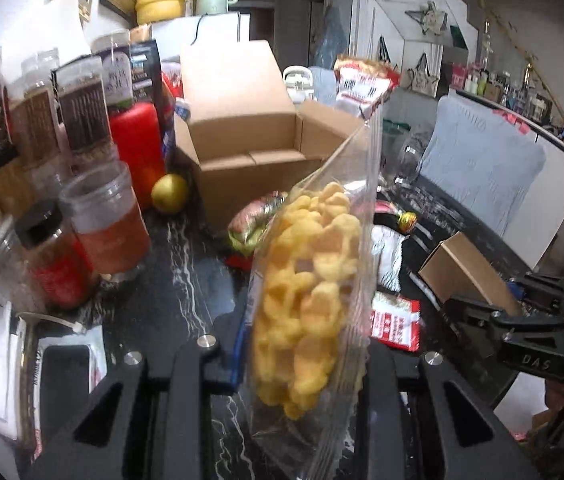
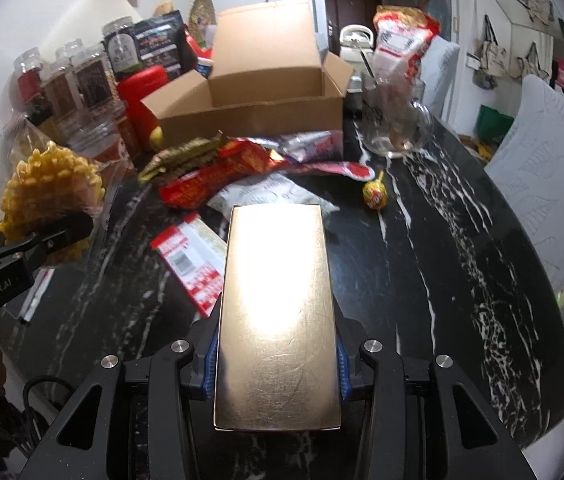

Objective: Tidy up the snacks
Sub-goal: 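Carry the waffle and gold box with both tools into the cardboard box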

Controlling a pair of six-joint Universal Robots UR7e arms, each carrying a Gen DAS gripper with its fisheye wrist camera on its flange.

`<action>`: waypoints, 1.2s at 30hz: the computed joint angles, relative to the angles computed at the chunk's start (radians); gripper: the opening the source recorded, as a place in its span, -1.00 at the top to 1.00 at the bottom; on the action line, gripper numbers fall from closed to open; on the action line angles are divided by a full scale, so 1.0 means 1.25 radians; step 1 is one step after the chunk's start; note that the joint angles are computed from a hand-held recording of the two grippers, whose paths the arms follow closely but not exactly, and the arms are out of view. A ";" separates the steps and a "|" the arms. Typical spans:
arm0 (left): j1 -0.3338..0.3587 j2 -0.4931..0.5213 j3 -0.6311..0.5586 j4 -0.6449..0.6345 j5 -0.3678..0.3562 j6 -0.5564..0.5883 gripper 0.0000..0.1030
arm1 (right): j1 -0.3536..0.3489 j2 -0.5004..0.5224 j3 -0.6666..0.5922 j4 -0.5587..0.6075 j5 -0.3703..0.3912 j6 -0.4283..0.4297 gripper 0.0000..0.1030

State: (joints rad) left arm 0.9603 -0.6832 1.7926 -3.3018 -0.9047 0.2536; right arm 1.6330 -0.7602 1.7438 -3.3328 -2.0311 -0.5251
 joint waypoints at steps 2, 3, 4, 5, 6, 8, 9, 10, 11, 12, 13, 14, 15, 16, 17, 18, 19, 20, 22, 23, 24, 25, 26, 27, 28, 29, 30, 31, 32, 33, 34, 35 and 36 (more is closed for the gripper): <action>-0.003 -0.004 0.004 -0.017 -0.004 0.008 0.44 | 0.004 -0.003 0.000 -0.002 0.009 -0.005 0.17; -0.003 -0.006 0.003 -0.021 -0.010 0.010 0.44 | 0.007 -0.005 -0.001 -0.004 0.012 -0.009 0.17; -0.003 -0.007 0.000 -0.024 -0.017 0.010 0.44 | 0.010 -0.006 -0.002 -0.007 0.015 -0.012 0.17; -0.003 -0.008 -0.004 -0.024 -0.023 0.010 0.44 | 0.011 -0.007 -0.003 -0.009 0.019 -0.015 0.17; -0.003 -0.009 -0.008 -0.027 -0.028 0.012 0.44 | 0.014 -0.009 -0.006 -0.009 0.024 -0.017 0.17; -0.004 -0.008 -0.017 -0.038 -0.035 0.021 0.44 | 0.017 -0.011 -0.011 -0.010 0.032 -0.023 0.17; -0.005 -0.007 -0.025 -0.043 -0.039 0.028 0.44 | 0.020 -0.011 -0.019 -0.009 0.035 -0.028 0.17; -0.005 -0.005 -0.031 -0.045 -0.041 0.030 0.44 | 0.022 -0.011 -0.022 -0.009 0.037 -0.031 0.17; -0.005 -0.004 -0.040 -0.047 -0.046 0.034 0.44 | 0.026 -0.009 -0.032 -0.008 0.039 -0.038 0.17; -0.004 -0.002 -0.051 -0.050 -0.053 0.040 0.44 | 0.028 -0.008 -0.040 -0.009 0.041 -0.044 0.17; -0.003 0.001 -0.061 -0.055 -0.057 0.045 0.44 | 0.029 -0.007 -0.045 -0.007 0.044 -0.048 0.17; -0.002 0.004 -0.071 -0.059 -0.060 0.050 0.44 | 0.031 -0.006 -0.059 0.003 0.053 -0.051 0.17; -0.002 0.008 -0.081 -0.061 -0.062 0.056 0.44 | 0.032 -0.005 -0.067 0.009 0.060 -0.053 0.17; -0.001 0.014 -0.097 -0.065 -0.066 0.066 0.44 | 0.033 -0.004 -0.077 0.015 0.066 -0.058 0.17; 0.001 0.019 -0.112 -0.065 -0.070 0.072 0.44 | 0.036 -0.001 -0.089 0.020 0.071 -0.064 0.17; 0.003 0.026 -0.131 -0.062 -0.074 0.079 0.44 | 0.039 0.004 -0.106 0.025 0.073 -0.073 0.17; 0.004 0.030 -0.143 -0.058 -0.076 0.082 0.44 | 0.041 0.009 -0.120 0.029 0.074 -0.079 0.17; 0.005 0.037 -0.161 -0.053 -0.078 0.087 0.44 | 0.044 0.016 -0.143 0.038 0.078 -0.087 0.17; 0.010 0.052 -0.201 -0.040 -0.086 0.096 0.44 | 0.047 0.024 -0.172 0.053 0.084 -0.094 0.17; 0.012 0.059 -0.220 -0.034 -0.089 0.101 0.44 | 0.049 0.033 -0.197 0.065 0.090 -0.100 0.17; 0.015 0.069 -0.243 -0.030 -0.094 0.106 0.44 | 0.050 0.038 -0.213 0.071 0.094 -0.104 0.17; 0.016 0.074 -0.256 -0.028 -0.096 0.109 0.44 | 0.051 0.043 -0.229 0.078 0.096 -0.108 0.17; 0.018 0.081 -0.276 -0.022 -0.100 0.113 0.44 | 0.053 0.054 -0.259 0.088 0.098 -0.115 0.17; 0.020 0.088 -0.295 -0.016 -0.104 0.115 0.44 | 0.054 0.061 -0.277 0.093 0.098 -0.119 0.17; 0.021 0.098 -0.323 -0.007 -0.106 0.120 0.44 | 0.055 0.069 -0.296 0.100 0.098 -0.123 0.17; 0.022 0.108 -0.347 0.001 -0.106 0.124 0.44 | 0.057 0.078 -0.321 0.109 0.098 -0.127 0.17; 0.023 0.114 -0.363 0.006 -0.106 0.127 0.44 | 0.058 0.088 -0.347 0.122 0.102 -0.130 0.17; 0.025 0.125 -0.390 0.014 -0.107 0.130 0.44 | 0.058 0.095 -0.367 0.135 0.105 -0.130 0.17; 0.026 0.135 -0.414 0.022 -0.107 0.134 0.44 | 0.058 0.105 -0.392 0.149 0.107 -0.131 0.17; 0.027 0.146 -0.438 0.029 -0.108 0.139 0.44 | 0.059 0.121 -0.428 0.164 0.106 -0.138 0.17; 0.030 0.160 -0.467 0.035 -0.109 0.145 0.44 | 0.059 0.129 -0.442 0.167 0.105 -0.143 0.17; 0.031 0.174 -0.495 0.042 -0.108 0.151 0.44 | 0.060 0.148 -0.480 0.178 0.103 -0.151 0.17; 0.033 0.187 -0.522 0.052 -0.108 0.155 0.44 | 0.060 0.162 -0.511 0.191 0.102 -0.155 0.17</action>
State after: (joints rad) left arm 1.0012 -0.4492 1.1405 -3.2375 -1.0398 0.4478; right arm 1.7079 -0.5572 1.1052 -3.0938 -1.9038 -0.7186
